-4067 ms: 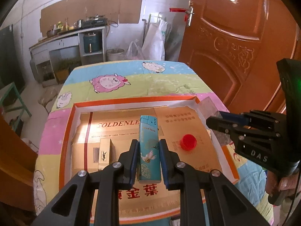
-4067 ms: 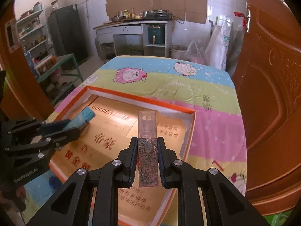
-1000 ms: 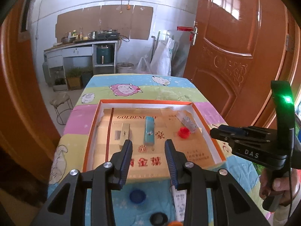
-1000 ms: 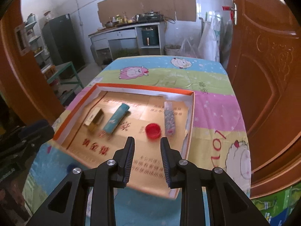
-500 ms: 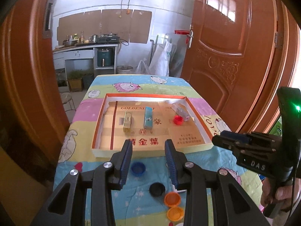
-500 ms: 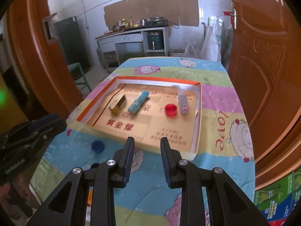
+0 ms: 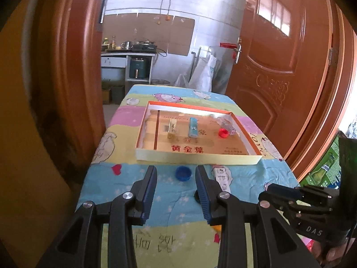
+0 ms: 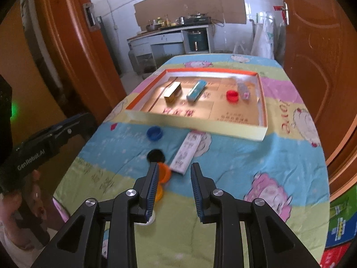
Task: Organize rigid objects
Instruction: 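Withdraw both tools from the box toward the bottle caps on the bedspread, then grasp the white cap with the right tool while the left tool grasps the black cap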
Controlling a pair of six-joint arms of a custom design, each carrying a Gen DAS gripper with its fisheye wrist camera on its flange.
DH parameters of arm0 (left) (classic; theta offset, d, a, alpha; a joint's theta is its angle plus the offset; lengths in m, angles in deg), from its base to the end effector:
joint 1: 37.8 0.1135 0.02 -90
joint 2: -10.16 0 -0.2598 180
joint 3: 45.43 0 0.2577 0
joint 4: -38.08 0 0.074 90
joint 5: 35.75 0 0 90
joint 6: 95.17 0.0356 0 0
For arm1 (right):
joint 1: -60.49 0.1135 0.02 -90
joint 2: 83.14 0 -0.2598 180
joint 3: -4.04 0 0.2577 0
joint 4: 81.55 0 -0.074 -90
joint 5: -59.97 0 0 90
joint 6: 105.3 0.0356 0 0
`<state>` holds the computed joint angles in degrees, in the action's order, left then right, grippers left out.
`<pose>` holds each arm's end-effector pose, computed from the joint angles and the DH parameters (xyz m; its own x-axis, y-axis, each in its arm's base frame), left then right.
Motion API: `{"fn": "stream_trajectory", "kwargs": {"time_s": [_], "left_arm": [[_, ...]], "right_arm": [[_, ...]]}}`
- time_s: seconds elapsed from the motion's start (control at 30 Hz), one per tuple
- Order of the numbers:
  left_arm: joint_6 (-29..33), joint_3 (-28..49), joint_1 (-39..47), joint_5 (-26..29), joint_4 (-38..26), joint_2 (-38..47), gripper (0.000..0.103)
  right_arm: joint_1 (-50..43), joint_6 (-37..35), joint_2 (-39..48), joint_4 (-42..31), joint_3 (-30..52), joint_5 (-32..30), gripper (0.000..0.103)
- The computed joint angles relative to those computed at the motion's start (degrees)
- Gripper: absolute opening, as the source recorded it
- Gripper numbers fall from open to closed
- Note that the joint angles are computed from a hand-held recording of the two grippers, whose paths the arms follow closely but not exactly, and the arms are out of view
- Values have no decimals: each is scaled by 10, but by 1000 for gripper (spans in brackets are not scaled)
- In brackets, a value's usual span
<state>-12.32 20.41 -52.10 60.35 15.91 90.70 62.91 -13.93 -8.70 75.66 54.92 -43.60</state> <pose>0.3034 -0.0812 0.2387 -0.6177 0.0297 -0.7858 0.2531 0.9536 -0.1628 0.2609 0.0194 0.1822 -0.7276 -0.0075 -0.6860 -0.1855 0.9648 0.1862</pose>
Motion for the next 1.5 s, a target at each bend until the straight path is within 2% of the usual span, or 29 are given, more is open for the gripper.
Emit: {"fn": "stream_trajectory", "kwargs": {"time_s": [0.13, 0.23, 0.37, 0.53, 0.8, 1.0, 1.03, 1.13, 1.5], "left_arm": [[6, -36, -4, -7, 5, -34, 36], [8, -60, -7, -2, 8, -53, 36], [4, -83, -4, 13, 8, -71, 36], [7, -106, -3, 7, 10, -92, 36], [15, -123, 3, -4, 16, -106, 36], [18, -125, 11, 2, 18, -99, 36], [19, -124, 13, 4, 18, -97, 36], [19, -122, 14, 6, 18, -87, 36], [21, -110, 6, 19, 32, -39, 36]], "right_arm": [[14, 18, -26, 3, -30, 5, 31], [26, 25, -44, 5, -52, 13, 56], [48, 32, -59, 6, -76, 25, 59], [103, 32, -53, 40, -102, 87, 59], [168, 26, -12, 127, -135, 148, 59], [173, 23, 36, 159, -130, 147, 59], [173, 22, 44, 166, -129, 146, 56], [182, 17, 61, 174, -123, 158, 31], [176, 14, 65, 189, -129, 155, 31]]}}
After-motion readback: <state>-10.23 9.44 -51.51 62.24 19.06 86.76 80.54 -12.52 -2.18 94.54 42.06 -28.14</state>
